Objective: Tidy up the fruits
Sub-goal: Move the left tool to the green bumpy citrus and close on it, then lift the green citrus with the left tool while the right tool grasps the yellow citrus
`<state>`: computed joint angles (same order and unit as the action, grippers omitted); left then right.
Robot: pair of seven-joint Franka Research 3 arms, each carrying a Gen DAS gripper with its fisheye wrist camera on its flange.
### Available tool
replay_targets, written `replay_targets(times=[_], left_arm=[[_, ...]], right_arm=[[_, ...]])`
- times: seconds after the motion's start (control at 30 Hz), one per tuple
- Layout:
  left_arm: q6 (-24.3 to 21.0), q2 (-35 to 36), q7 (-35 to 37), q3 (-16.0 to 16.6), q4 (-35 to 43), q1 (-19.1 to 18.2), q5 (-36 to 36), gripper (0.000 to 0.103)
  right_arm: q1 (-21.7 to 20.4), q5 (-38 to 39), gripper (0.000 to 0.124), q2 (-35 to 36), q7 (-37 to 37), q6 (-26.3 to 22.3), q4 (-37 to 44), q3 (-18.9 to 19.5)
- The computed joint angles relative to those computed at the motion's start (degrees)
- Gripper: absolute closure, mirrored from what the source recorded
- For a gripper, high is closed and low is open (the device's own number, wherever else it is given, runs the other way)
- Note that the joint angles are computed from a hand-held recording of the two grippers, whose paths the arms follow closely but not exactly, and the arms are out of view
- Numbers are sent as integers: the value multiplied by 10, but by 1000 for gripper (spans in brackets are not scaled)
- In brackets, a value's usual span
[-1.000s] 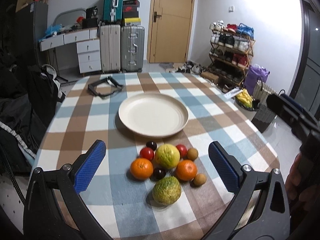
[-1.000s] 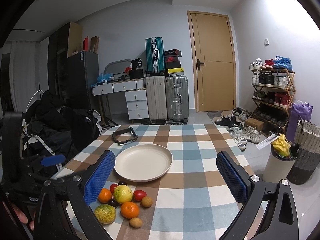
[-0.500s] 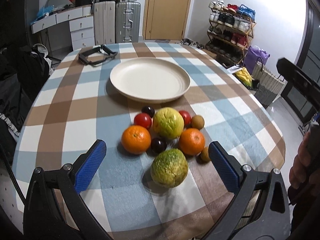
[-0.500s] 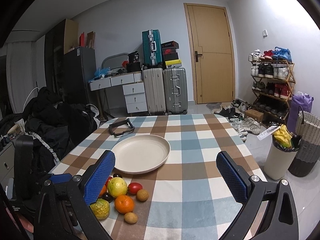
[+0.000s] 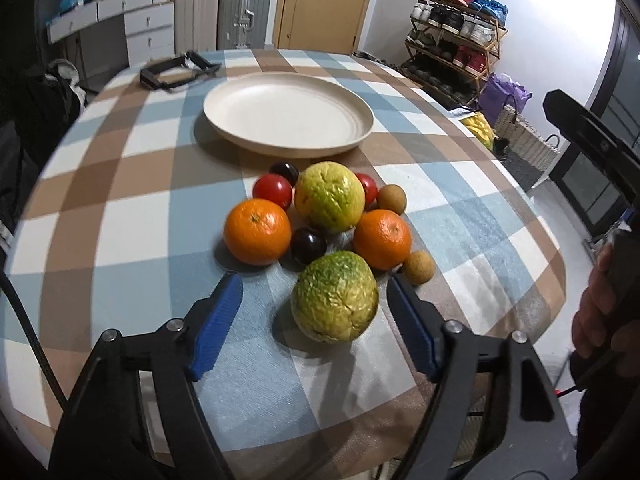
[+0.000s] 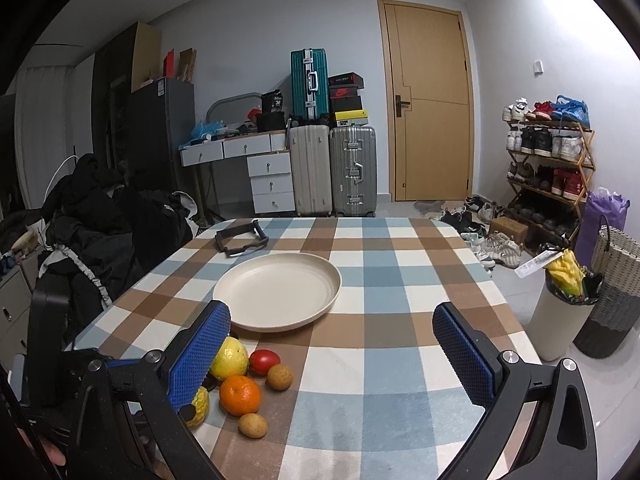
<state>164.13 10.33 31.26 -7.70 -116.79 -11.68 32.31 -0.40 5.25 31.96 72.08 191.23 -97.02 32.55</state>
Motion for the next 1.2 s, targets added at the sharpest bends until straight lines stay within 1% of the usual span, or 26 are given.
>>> replay_targets(times=[0.13,0.2,0.23,0.27,0.33,0.37,0.47,0.57,0.6,0.67,0.7,0.77,0.83,0.93,0.97,1.07,1.1,1.13,1.17,1.2], left_arm=[[24,-4,33,-14,-15,11,-45,42],[29,-3,47,-15,-16,12,-57,42],[28,-1,53,-16,-14,13,-63,44],[32,-1,57,-16,-17,13,-69,48],[48,1,101,-33,-21,29,-117,55],[54,1,111,-35,-25,30,-128,59],[66,0,138,-40,-31,33,-158,59],[75,-1,173,-51,-36,44,-201,59],[77,-1,180,-52,-38,45,-209,59],[83,-4,173,-41,-43,37,-204,59],[87,-4,178,-42,-46,40,-210,59],[100,-4,197,-51,-52,48,-229,59],[114,-6,230,-69,-62,65,-261,59],[126,-11,243,-69,-73,65,-273,59],[131,-12,259,-79,-78,75,-289,59],[155,-12,345,-153,-92,139,-386,59],[159,-14,363,-166,-96,150,-406,59],[162,-16,370,-167,-100,152,-415,59],[168,-18,385,-178,-105,162,-431,59],[172,-19,406,-198,-109,180,-454,59]], right_arm=[[3,1,21,1,0,1,0,-3],[6,1,21,4,2,1,2,-6],[4,0,21,3,2,0,1,-4],[5,1,21,4,2,-2,2,-5],[8,3,21,5,2,-6,5,-10],[9,5,21,5,1,-8,5,-10],[7,8,21,4,-5,-9,3,-7],[9,12,21,4,-12,-13,4,-9],[8,12,21,5,-15,-15,5,-7],[7,16,21,5,-21,-21,6,-4],[8,19,21,5,-24,-24,6,-5],[11,26,21,7,-33,-37,11,-6],[7,35,21,12,-49,-52,19,3],[7,49,21,23,-75,-80,35,12],[10,54,21,27,-82,-92,42,12],[17,70,21,40,-105,-124,65,15],[20,74,21,46,-113,-138,74,15],[24,79,21,50,-121,-147,81,15],[28,83,21,55,-128,-168,93,12],[29,88,21,61,-138,-192,106,15]])
